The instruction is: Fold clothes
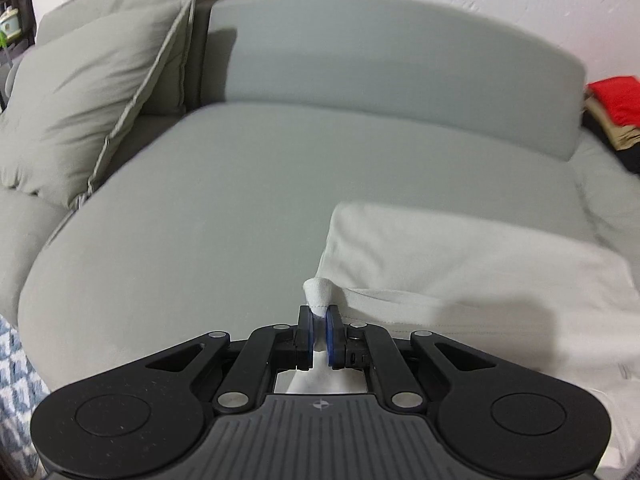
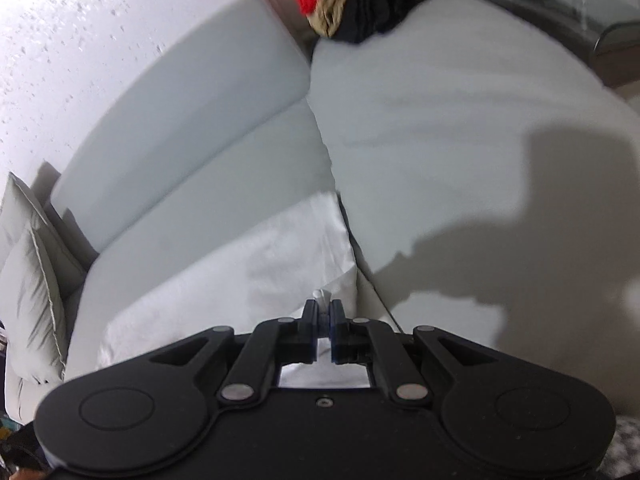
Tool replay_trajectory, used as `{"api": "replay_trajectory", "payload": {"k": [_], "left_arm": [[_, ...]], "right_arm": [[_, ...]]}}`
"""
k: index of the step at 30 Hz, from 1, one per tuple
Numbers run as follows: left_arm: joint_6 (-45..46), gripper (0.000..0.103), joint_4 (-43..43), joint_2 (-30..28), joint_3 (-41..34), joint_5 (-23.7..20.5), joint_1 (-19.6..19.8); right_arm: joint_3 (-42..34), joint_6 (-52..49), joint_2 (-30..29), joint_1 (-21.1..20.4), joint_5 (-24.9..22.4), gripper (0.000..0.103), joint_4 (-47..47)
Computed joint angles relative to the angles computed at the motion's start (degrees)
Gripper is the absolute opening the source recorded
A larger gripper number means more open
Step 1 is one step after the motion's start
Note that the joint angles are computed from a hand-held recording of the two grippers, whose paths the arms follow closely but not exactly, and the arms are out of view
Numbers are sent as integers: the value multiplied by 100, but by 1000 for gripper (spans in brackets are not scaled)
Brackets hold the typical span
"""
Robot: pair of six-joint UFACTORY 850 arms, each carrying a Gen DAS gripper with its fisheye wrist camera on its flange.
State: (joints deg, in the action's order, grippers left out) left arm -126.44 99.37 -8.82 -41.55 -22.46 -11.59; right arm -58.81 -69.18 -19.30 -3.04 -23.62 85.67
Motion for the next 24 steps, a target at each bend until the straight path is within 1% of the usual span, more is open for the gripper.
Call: {"api": "replay_trajectory", "payload": {"k": [2, 4, 5, 7, 9, 10, 11, 12, 14, 16, 17, 18, 20, 21, 22, 23, 24], "left_arm": [[-72, 6, 91, 185, 156, -17, -50], [181, 6, -93, 199, 223, -74, -117], [352, 6, -279, 136, 216, -33, -116], [727, 6, -715, 8, 194, 65, -110], [1021, 7, -969, -60, 203, 101, -133], [1209, 11, -1098, -87, 200, 91, -141], [1598, 17, -1443, -80, 167, 47, -124], [1812, 19, -1666, 8, 197, 12, -113], [1816, 22, -1692, 302, 359, -146, -144], [1390, 24, -1236, 643, 562, -456, -246], [1213, 23, -1036, 795, 645, -585, -288], [949, 23, -735, 824, 634, -488, -261], [379, 25, -96, 854, 597, -308, -219], [267, 26, 60, 720, 481, -189, -299], [174, 28, 208, 564, 347, -59, -365], [320, 28, 127, 257, 97, 142, -356], [646, 28, -194, -97, -192, 373, -295]], "right_arm": [[177, -456, 215, -45, 53, 5, 444], [344, -844, 350, -89, 128, 5, 767], [388, -917, 365, -96, 168, 5, 815], [360, -626, 265, -51, 301, 5, 527], [360, -355, 194, 40, 548, 6, 176], [388, -261, 185, 65, 634, 6, 52], [384, -124, 160, 72, 664, 7, -104], [372, 53, 141, 70, 658, 9, -292], [366, 235, 221, 14, 490, 14, -470], [437, 32, 422, -54, 311, 21, -332], [466, -145, 521, -87, 189, 30, -224], [463, -243, 575, -95, 89, 33, -188], [365, -185, 561, -37, -54, 33, -366], [252, 9, 480, 21, -110, 33, -614], [14, 444, 235, 135, -149, 33, -1098], [-243, 915, -13, 245, -214, 33, -1616], [-513, 1369, -266, 350, -307, 32, -2117]]}}
